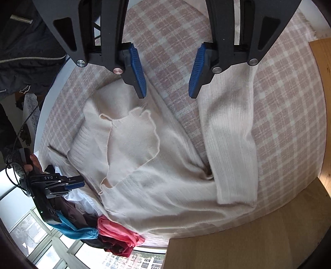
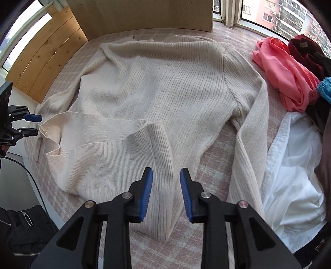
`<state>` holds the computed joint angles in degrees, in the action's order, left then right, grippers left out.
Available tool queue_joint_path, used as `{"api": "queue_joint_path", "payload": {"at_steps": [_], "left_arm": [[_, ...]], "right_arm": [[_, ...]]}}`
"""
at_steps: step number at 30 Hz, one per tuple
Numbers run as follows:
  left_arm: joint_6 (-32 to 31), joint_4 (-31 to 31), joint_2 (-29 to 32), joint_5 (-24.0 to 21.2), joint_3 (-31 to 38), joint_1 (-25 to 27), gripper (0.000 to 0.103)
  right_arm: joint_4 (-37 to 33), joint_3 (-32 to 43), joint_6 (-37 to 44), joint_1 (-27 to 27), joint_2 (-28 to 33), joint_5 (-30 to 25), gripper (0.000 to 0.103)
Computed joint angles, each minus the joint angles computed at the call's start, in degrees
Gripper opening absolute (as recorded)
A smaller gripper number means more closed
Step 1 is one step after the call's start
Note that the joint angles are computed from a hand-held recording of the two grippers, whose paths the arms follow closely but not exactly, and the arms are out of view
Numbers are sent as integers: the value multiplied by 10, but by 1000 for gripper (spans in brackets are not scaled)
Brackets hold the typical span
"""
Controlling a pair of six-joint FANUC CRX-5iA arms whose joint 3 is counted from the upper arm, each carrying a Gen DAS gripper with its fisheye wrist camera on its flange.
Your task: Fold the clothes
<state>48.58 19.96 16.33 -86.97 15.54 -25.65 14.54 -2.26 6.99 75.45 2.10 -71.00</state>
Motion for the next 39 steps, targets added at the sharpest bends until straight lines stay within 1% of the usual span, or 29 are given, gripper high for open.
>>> {"api": "queue_joint_path", "payload": {"at_steps": [2, 5, 8, 13, 14, 16, 17, 19, 22, 25, 30, 32, 33, 34, 35, 36, 39], "left_arm": [[9, -14, 3, -8, 2, 3, 40], [8, -16, 2, -7, -7, 3, 40], [0, -7, -1, -4, -16, 0, 40], [-9, -7, -1, -3, -19, -8, 40], [-9, -6, 0, -3, -20, -8, 40], [-8, -7, 2, -3, -19, -10, 40], [-7, -7, 3, -4, -18, -10, 40], [-5, -9, 7, -5, -16, -11, 40], [-2, -11, 11, -5, -12, -12, 40], [-2, -7, 13, -9, -10, -9, 40], [-17, -4, 13, -16, -6, -11, 40], [-20, -4, 16, -17, -2, -13, 40], [-22, -2, 19, -18, 1, -15, 40], [-24, -1, 22, -18, 4, -16, 40], [-27, -1, 25, -17, 6, -19, 41], [-30, -2, 29, -15, 10, -25, 41], [-39, -13, 45, -16, 33, -36, 41]], "right_arm": [[-6, 22, 37, -8, 20, 2, 28], [-16, 73, 93, -22, 68, -44, 32], [-33, 98, 135, -36, 93, -62, 32], [-58, 81, 166, -56, 88, -41, 32], [-58, 71, 165, -57, 80, -30, 32], [-61, 56, 161, -56, 65, -15, 18], [-66, 47, 156, -55, 54, -5, 8], [-71, 27, 142, -52, 30, 15, 8], [-60, 7, 114, -41, 6, 23, 8], [-46, -41, 52, -30, -46, 75, 8], [-7, -88, -34, 8, -109, 63, 8], [24, -117, -102, 32, -136, 71, 8], [39, -125, -130, 41, -141, 62, 8], [44, -117, -135, 50, -131, 24, 8], [30, -97, -110, 51, -114, -21, 8], [14, -87, -96, 50, -104, -36, 8], [21, -105, -126, 57, -115, -6, 8]]}}
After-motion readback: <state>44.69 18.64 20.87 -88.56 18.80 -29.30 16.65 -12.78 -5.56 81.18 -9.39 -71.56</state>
